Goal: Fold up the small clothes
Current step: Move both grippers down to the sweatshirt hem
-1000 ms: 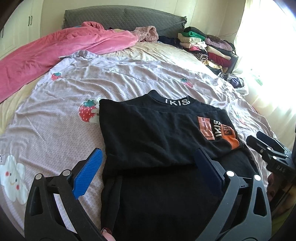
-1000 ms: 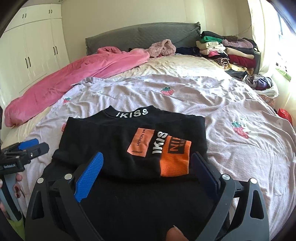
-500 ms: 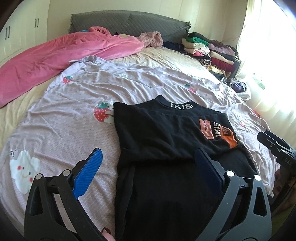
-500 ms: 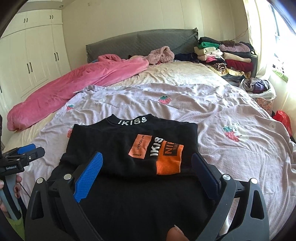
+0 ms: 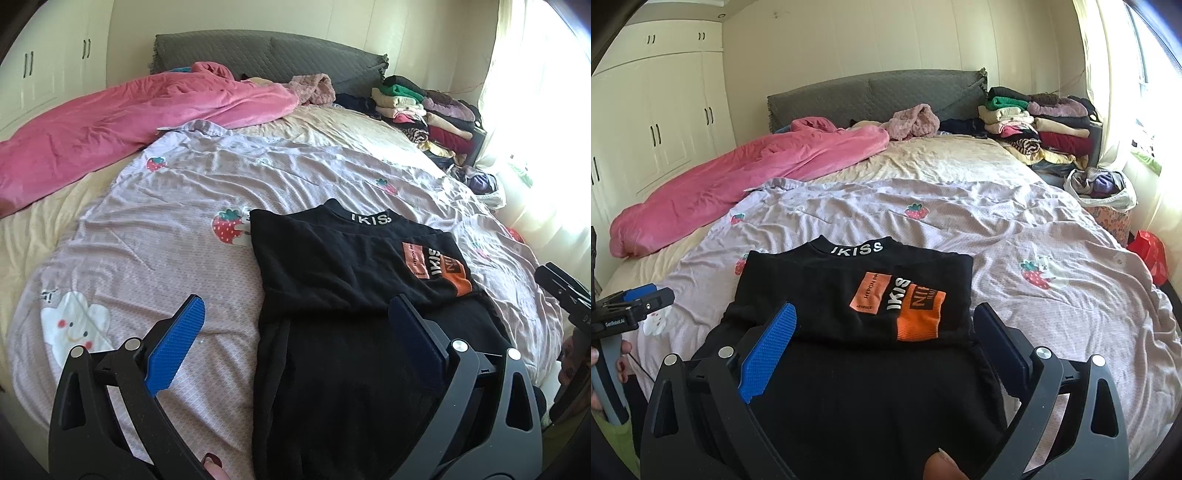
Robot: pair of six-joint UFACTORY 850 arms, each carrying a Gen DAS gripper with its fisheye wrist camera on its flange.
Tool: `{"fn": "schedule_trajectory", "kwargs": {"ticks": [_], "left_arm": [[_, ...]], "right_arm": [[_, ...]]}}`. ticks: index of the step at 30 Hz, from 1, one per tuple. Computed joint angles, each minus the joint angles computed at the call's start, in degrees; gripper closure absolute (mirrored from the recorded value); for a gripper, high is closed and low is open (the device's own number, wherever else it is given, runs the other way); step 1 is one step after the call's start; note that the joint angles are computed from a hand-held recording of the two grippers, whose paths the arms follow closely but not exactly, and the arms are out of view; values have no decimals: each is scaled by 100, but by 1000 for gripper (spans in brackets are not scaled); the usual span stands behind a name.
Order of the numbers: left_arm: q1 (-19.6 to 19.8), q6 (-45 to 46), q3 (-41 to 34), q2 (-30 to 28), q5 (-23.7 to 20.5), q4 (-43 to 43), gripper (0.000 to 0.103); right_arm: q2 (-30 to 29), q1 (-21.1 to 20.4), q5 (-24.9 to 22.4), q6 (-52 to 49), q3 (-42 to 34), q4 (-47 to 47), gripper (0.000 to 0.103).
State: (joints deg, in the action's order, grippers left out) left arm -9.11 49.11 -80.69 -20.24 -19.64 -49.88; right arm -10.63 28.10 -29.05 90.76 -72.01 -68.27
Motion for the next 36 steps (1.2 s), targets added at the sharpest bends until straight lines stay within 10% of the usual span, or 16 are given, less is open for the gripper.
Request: {"fn": "schedule_trajectory", "kwargs": {"ticks": [36], "left_arm": [[435, -165, 1004, 553, -87, 643, 10]], "right_arm": [[930, 331, -478, -415, 1153, 652, 7]]}}
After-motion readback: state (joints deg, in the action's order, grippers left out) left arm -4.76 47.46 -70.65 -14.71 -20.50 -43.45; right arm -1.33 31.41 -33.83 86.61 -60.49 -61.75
